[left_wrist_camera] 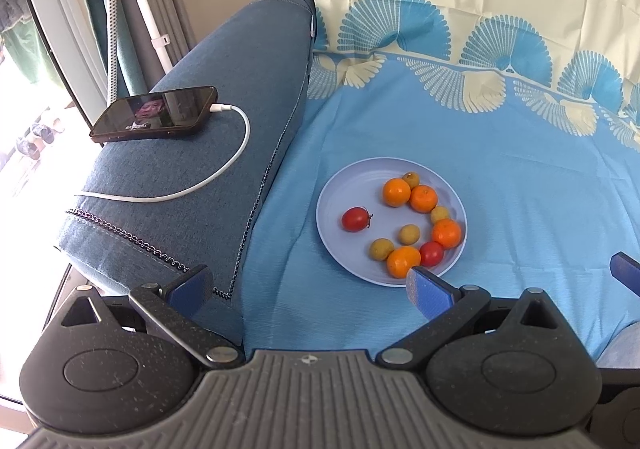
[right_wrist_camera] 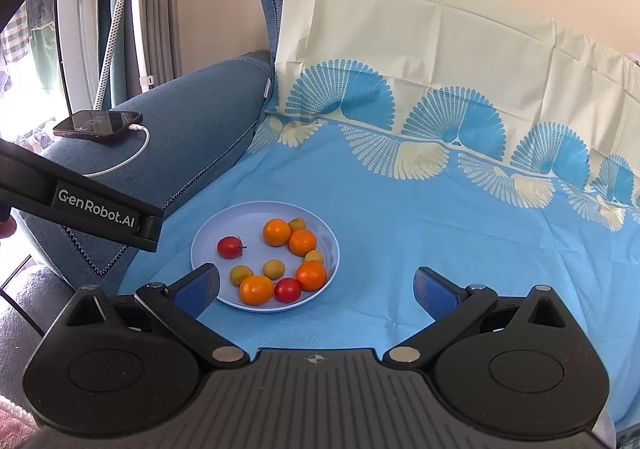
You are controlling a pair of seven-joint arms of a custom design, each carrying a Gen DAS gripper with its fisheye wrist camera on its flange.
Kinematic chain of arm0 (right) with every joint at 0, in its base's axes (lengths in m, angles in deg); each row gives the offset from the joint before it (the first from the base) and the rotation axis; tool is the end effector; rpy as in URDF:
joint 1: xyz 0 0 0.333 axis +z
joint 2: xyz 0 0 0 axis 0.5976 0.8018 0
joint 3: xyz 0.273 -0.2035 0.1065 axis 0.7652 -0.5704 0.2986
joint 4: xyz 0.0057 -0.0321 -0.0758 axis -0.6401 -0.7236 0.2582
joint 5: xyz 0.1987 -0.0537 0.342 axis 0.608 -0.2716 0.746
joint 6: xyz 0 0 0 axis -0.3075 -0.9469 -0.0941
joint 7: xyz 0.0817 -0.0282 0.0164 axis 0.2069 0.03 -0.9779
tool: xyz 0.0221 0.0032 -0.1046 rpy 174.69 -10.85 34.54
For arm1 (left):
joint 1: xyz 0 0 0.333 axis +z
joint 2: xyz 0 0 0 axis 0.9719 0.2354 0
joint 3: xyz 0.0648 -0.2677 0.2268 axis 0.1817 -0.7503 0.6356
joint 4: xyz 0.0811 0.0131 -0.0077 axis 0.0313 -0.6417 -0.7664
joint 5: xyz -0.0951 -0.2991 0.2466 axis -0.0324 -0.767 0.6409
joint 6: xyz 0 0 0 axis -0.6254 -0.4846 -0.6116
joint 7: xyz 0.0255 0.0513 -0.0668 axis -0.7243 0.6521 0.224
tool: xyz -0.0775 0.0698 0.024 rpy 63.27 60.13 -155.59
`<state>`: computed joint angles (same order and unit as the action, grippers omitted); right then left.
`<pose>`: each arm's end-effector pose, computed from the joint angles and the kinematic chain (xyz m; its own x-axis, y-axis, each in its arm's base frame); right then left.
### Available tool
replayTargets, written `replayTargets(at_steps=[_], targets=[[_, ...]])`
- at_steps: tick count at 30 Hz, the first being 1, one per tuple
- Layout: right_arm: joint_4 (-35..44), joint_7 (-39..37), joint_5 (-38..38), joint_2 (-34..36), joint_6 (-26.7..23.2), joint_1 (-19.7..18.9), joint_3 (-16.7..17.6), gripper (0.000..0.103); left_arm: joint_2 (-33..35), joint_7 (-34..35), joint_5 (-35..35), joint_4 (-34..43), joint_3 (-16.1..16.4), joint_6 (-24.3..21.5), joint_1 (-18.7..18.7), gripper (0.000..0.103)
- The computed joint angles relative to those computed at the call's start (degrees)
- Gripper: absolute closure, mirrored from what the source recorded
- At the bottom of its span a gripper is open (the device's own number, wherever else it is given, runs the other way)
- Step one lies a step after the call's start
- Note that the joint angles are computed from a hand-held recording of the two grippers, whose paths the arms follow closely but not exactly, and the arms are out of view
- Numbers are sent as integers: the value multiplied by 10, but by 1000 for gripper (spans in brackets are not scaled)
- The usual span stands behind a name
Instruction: Organize fruits
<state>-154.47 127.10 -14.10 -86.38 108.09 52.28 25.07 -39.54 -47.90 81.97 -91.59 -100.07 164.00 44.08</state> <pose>0.4829 0.2208 0.6565 0.4824 -0.8755 -0.0269 -0.5404 -0.2733 -0.7958 0.4790 -0.4198 0.6727 0.4116 -0.8999 -0.1440 -0.7567 -0.2495 -0.6042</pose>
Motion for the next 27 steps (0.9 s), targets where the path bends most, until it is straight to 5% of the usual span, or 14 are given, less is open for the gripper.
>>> replayTargets(at_steps=[27], targets=[[-2,4,1,-1,-2,0,0,1,10,7,8,14,2,-21,-8,0]])
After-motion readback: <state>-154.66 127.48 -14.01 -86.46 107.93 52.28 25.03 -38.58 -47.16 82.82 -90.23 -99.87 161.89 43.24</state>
